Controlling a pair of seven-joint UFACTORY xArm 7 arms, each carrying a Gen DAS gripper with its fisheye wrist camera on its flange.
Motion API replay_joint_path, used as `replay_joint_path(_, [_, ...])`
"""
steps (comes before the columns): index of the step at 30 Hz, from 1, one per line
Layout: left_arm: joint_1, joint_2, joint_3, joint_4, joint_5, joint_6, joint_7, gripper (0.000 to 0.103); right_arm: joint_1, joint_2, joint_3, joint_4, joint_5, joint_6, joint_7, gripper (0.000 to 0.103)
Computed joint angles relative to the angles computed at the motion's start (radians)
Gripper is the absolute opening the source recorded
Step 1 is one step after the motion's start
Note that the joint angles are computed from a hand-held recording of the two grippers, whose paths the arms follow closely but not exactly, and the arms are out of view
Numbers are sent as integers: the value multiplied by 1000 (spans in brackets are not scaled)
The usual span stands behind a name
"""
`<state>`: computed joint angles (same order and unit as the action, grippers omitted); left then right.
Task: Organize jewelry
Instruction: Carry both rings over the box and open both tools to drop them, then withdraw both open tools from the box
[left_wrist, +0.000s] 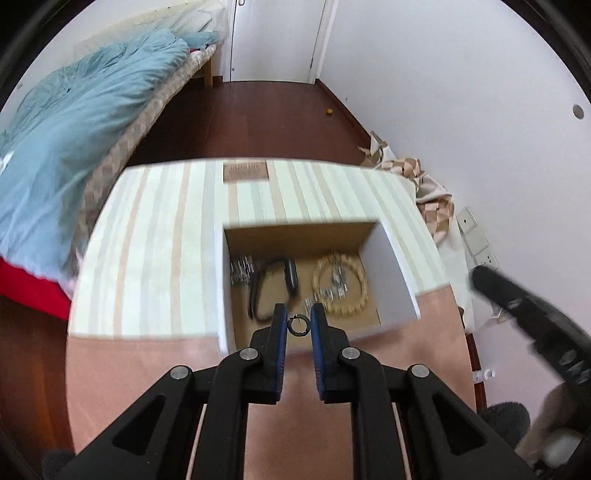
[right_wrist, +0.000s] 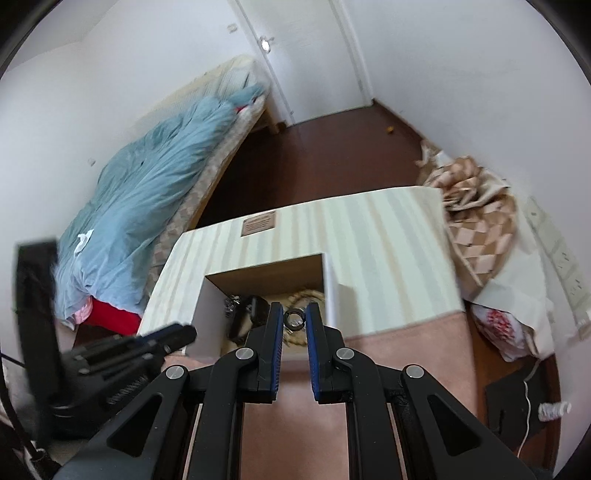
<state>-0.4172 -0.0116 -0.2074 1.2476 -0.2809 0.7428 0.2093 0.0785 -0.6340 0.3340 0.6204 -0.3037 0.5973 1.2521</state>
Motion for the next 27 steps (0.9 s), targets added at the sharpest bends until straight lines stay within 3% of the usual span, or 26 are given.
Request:
replay_joint_path(2, [6,57,4,74,3,37,-17,10,20,104,-62,40,34,-38,-75,13])
replay_joint_path(6, [11,147,7,182,46,103,-61,11,80,261,-170,136,153,-6,-246,13])
replay_joint_path(9, [7,184,9,241,90,148,-106,12,80,316,-187,190,185,44,-302,14])
replay_joint_path(10, [8,188,10,251,97,160,-115,14,78,331,-191,210,191,71,-315,16])
replay_joint_path(11, [4,198,13,269,123,173,-138,15,77,338,-192,222,195,91,-321,29])
replay_joint_path(12, [-1,202,17,278,153,175,-158,19,74,339,-193,231,197,108,-322,48])
replay_joint_path(14, [-11,198,26,277,224,163,-200,41,73,331,-192,240,199,133,-324,66])
replay_joint_path(15, [-18,194,31,275,266,158,-228,69,69,327,-186,246,189,151,-315,66])
replay_joint_path(16, [-18,186,34,266,288,145,-245,78,62,326,-174,260,165,189,-301,66])
replay_joint_path(17, [-13,175,34,255,292,135,-250,78,59,329,-171,272,148,217,-301,69])
replay_joint_path(20, [-10,147,36,228,342,145,-285,78,59,314,-148,289,102,297,-264,94])
replay_joint_path(21, [-8,141,37,221,356,149,-294,82,62,312,-144,292,93,315,-257,95])
replay_joint_path(22, [-7,126,36,203,371,149,-302,94,65,305,-133,295,79,349,-239,96])
replay_joint_path(23, [-5,115,34,190,378,147,-306,101,69,301,-130,298,72,372,-233,99])
replay_joint_path(24, [-2,95,33,165,384,136,-312,103,74,295,-126,299,69,393,-226,103])
replay_joint_path(27, [6,37,26,104,394,115,-322,103,90,262,-110,292,57,452,-194,103])
